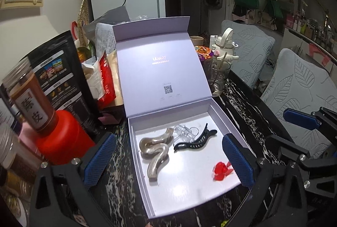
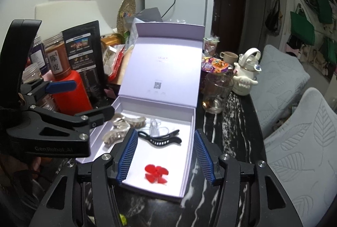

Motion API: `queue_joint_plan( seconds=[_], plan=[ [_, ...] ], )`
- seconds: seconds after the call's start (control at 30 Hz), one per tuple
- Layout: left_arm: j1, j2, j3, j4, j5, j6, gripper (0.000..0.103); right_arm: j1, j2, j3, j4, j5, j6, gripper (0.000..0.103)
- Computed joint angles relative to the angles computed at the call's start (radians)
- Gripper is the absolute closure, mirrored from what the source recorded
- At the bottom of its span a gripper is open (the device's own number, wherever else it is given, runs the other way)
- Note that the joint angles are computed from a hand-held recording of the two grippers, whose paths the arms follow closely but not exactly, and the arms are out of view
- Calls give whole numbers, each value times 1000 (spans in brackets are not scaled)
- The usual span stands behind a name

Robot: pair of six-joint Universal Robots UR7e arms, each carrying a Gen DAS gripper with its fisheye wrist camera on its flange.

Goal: Organize rigid objects
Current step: 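Withdraw both grippers from the box toward the remaining items, then grasp the cream claw clip with the right gripper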

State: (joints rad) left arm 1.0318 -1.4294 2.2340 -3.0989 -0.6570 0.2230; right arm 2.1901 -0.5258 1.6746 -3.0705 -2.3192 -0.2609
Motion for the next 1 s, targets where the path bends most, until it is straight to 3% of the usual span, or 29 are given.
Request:
queue_joint_plan(
  seconds=[0.6,1.0],
  plan=[
    [-132,-185,181,71,51,-82,0,71,-93,154,1,-34,141,44],
    [-152,-271,256,166,40,-164,0,90,-126,247,-15,-29,217,43]
  ],
)
